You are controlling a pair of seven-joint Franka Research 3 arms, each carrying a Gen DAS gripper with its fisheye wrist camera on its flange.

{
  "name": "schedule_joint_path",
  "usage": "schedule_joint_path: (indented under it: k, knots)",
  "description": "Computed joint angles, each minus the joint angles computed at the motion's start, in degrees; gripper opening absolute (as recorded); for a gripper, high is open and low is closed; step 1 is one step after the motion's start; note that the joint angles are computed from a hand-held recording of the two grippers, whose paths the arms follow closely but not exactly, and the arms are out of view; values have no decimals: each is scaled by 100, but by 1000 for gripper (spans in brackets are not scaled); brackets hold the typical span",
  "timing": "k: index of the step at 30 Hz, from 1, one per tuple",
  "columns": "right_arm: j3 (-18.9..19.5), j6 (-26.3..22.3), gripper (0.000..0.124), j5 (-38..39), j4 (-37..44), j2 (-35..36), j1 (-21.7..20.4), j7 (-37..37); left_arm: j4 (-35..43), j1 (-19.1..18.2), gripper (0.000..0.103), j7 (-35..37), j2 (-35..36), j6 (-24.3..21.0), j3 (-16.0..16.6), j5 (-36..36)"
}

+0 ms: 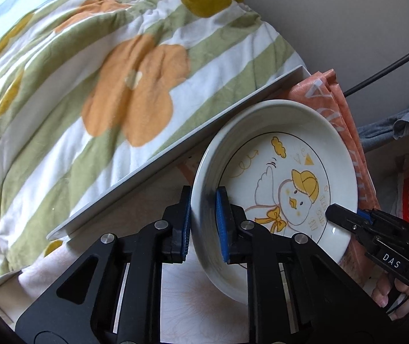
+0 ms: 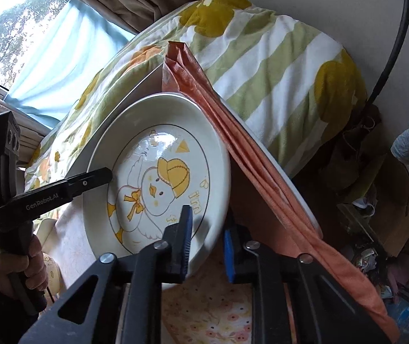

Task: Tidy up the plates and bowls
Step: 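Grasp the rim of the small duck-print plate on the orange towel, then carry the duck-print plate over the stack and lower it onto the white plate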

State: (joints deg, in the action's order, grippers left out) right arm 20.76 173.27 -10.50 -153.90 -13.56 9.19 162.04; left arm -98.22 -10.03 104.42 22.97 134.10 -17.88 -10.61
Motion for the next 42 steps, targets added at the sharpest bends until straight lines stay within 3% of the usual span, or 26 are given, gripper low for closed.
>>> schedule_joint_path:
  k: [7, 15, 22, 32, 37, 42]
  knots:
    - [-19, -53, 13, -38, 0, -63, -22, -91, -216, -54, 14, -42, -227, 142, 28, 182]
    - [91, -350, 13, -45, -41, -612, -20, -197, -772, 55, 14, 157, -965, 414, 11, -282]
    - [184, -930, 14, 108, 36, -1436, 249, -456, -1681, -35, 14, 353, -2235, 617, 276, -932]
    - [763, -1881, 13, 147, 285, -2248, 712, -236, -3440, -550, 14, 544, -4449, 555, 1109, -1489]
    - [955, -1997, 13, 140, 403, -2240, 1034, -86, -4327, -643, 14, 252, -5584, 447, 1430, -1216]
    - [986, -1650, 13, 128, 460, -1910, 1362, -165, -5075, -513, 14, -370, -6598, 220, 1633, -761]
